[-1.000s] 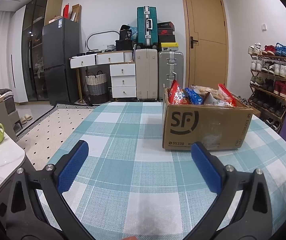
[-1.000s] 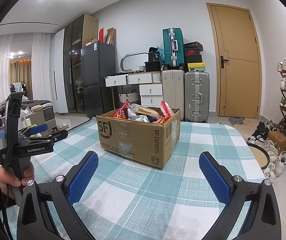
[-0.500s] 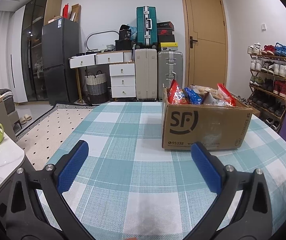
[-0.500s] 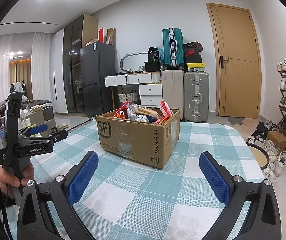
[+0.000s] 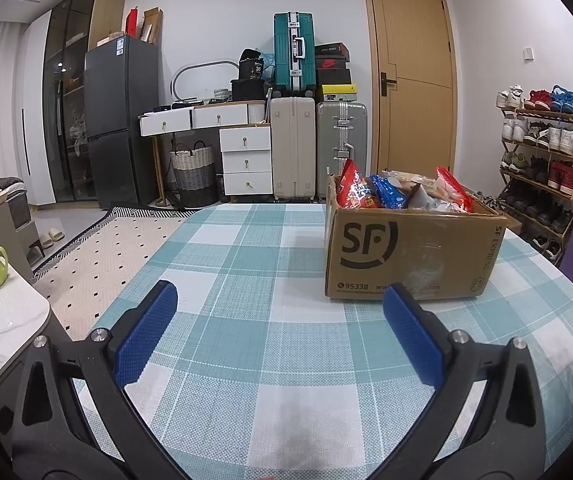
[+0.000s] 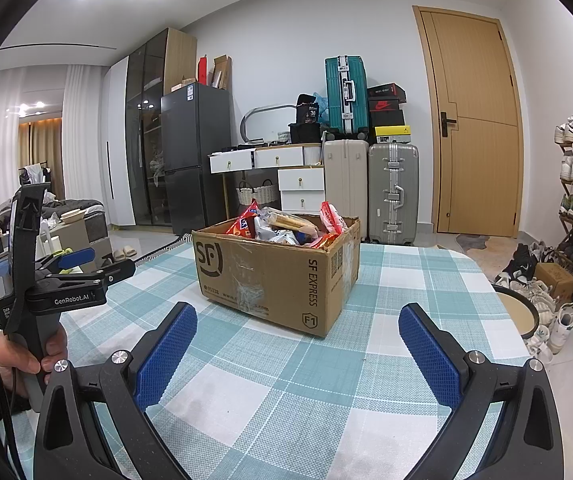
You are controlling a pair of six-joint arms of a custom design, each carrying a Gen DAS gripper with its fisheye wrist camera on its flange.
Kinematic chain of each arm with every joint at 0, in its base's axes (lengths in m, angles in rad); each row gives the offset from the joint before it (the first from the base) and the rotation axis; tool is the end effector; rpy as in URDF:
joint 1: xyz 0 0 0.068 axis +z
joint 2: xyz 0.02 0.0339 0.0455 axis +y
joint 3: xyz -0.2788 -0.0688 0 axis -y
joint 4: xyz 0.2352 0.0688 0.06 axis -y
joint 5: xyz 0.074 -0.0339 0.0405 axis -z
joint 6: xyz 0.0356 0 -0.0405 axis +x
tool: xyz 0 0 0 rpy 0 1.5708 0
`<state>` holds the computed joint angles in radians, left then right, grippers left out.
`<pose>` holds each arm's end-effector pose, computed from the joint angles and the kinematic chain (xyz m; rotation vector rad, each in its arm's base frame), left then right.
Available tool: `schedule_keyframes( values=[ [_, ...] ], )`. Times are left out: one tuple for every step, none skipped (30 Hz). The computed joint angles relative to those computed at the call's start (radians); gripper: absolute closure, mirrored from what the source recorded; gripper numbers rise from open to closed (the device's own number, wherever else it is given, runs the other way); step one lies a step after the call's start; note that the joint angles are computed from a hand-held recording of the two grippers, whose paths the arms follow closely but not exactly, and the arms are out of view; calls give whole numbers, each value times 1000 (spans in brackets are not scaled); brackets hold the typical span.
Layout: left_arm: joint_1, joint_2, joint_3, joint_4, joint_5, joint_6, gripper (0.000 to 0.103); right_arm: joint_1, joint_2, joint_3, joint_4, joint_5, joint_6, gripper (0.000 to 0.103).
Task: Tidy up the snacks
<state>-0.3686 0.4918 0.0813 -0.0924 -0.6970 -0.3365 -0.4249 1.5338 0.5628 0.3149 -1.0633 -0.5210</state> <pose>0.1039 -0.0157 0.1575 -0.3805 1.9211 0.2620 0.2536 -0.0806 0.1761 -0.6182 1.8061 0.5490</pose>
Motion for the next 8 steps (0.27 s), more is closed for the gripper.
schedule_keyframes(
  values=[
    [8, 4, -3, 9, 11, 3, 0, 0, 1, 0, 1, 0, 0, 0],
    [11, -2, -5, 5, 13, 3, 0, 0, 3, 0, 3, 0, 0, 0],
    [15, 1, -8, 11, 15, 4, 0, 0, 0, 0, 0, 1, 0, 0],
    [21, -5, -10, 10, 23, 8, 0, 0, 1, 0, 2, 1, 0, 0],
    [21, -6, -10, 12, 23, 10, 0, 0, 3, 0, 3, 1, 0, 0],
    [20, -12, -13, 11, 24, 13, 0, -1, 4, 0, 4, 0, 0, 0],
    [18, -31, -12, -6, 23, 15, 0, 0, 4, 1, 3, 0, 0, 0],
    [17, -38, -14, -7, 25, 19, 0, 0, 4, 1, 3, 1, 1, 0]
  ],
)
